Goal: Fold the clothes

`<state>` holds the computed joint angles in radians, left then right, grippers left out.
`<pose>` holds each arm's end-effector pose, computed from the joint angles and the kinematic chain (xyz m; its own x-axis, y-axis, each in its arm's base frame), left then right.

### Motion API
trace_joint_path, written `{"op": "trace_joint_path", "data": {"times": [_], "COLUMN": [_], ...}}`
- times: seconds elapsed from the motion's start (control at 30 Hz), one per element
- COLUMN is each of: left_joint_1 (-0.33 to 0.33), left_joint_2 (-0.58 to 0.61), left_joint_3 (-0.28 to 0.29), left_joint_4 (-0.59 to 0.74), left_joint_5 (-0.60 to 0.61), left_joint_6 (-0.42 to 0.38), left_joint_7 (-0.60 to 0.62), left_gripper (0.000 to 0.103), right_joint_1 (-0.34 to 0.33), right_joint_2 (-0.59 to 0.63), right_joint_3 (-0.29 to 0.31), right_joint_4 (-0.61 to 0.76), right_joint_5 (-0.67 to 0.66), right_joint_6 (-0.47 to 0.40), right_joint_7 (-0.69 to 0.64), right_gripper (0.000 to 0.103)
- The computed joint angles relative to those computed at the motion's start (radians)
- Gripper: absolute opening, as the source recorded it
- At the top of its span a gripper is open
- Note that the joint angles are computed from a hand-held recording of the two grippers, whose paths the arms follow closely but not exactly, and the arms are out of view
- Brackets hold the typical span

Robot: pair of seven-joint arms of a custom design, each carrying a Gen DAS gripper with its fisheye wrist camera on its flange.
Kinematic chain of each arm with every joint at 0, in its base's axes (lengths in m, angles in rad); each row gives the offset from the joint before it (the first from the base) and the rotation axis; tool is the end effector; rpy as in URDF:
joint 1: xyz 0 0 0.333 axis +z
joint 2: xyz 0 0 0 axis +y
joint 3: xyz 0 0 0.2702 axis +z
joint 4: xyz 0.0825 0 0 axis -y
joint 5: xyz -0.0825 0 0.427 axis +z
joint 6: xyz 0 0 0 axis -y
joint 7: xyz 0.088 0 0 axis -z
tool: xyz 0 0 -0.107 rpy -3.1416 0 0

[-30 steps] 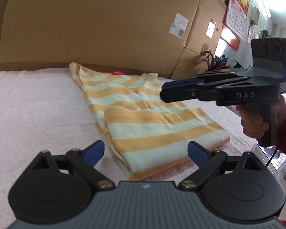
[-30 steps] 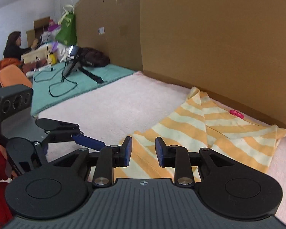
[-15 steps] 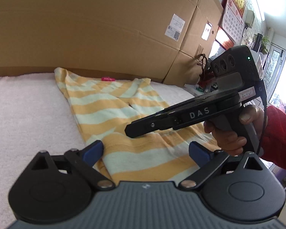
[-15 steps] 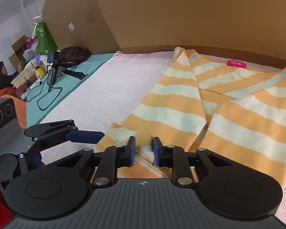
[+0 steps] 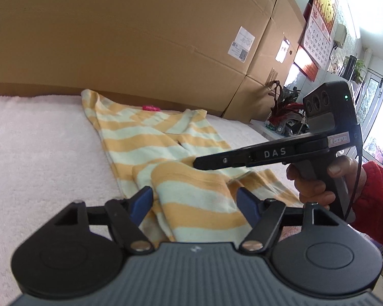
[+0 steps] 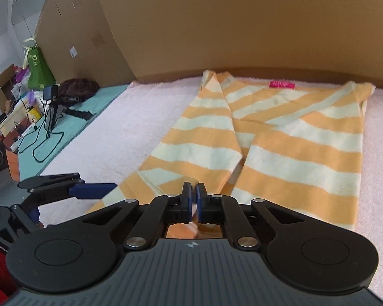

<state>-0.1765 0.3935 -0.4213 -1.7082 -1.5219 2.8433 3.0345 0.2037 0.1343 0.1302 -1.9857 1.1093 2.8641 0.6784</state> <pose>0.6212 -0.3296 0.3566 -0.6833 -0.6461 0.3402 -0.5272 0.1142 -0.8420 0.6274 0.1633 0.3918 0.3680 -0.8721 -0.3226 -0.6818 -0.0172 -0.7313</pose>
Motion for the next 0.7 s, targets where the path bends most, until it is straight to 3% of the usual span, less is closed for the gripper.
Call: {"op": "trace_joint_path", "data": {"times": [0.1, 0.17, 0.2, 0.27, 0.4, 0.57, 0.63, 0.7], "left_joint_1": [-0.002, 0.021, 0.027, 0.024, 0.006, -0.010, -0.015, -0.013], "left_joint_2": [-0.005, -0.034, -0.048, -0.068, -0.118, -0.177, -0.190, -0.200], "left_joint_3": [-0.001, -0.008, -0.003, 0.012, 0.037, 0.077, 0.091, 0.103], "left_joint_4": [-0.009, -0.043, -0.061, -0.091, -0.155, -0.219, -0.235, -0.249], "left_joint_5": [0.016, -0.040, -0.058, -0.069, -0.120, -0.142, -0.138, -0.136], "left_joint_6": [0.009, -0.031, -0.060, -0.097, -0.129, -0.196, -0.215, -0.252], "left_joint_7": [-0.015, 0.025, 0.025, 0.013, 0.062, 0.068, 0.057, 0.043], "left_gripper": [0.072, 0.072, 0.072, 0.072, 0.072, 0.074, 0.075, 0.079], "right_joint_1": [0.000, -0.009, -0.025, -0.021, 0.038, 0.028, 0.006, -0.003], "right_joint_2": [0.002, -0.031, -0.057, -0.089, -0.040, 0.074, 0.061, 0.015], "right_joint_3": [0.007, 0.021, 0.028, -0.003, -0.020, -0.014, 0.007, 0.020], "right_joint_4": [-0.004, -0.016, -0.025, -0.036, 0.004, 0.109, 0.101, 0.063], "right_joint_5": [0.034, 0.194, 0.272, 0.278, 0.145, -0.016, 0.007, 0.068], "right_joint_6": [0.021, 0.057, 0.016, -0.113, -0.097, -0.180, -0.210, -0.212], "right_joint_7": [-0.026, -0.162, -0.256, -0.317, -0.314, -0.174, -0.198, -0.260], "right_gripper": [0.020, 0.027, 0.028, 0.030, 0.036, 0.034, 0.014, 0.013]}}
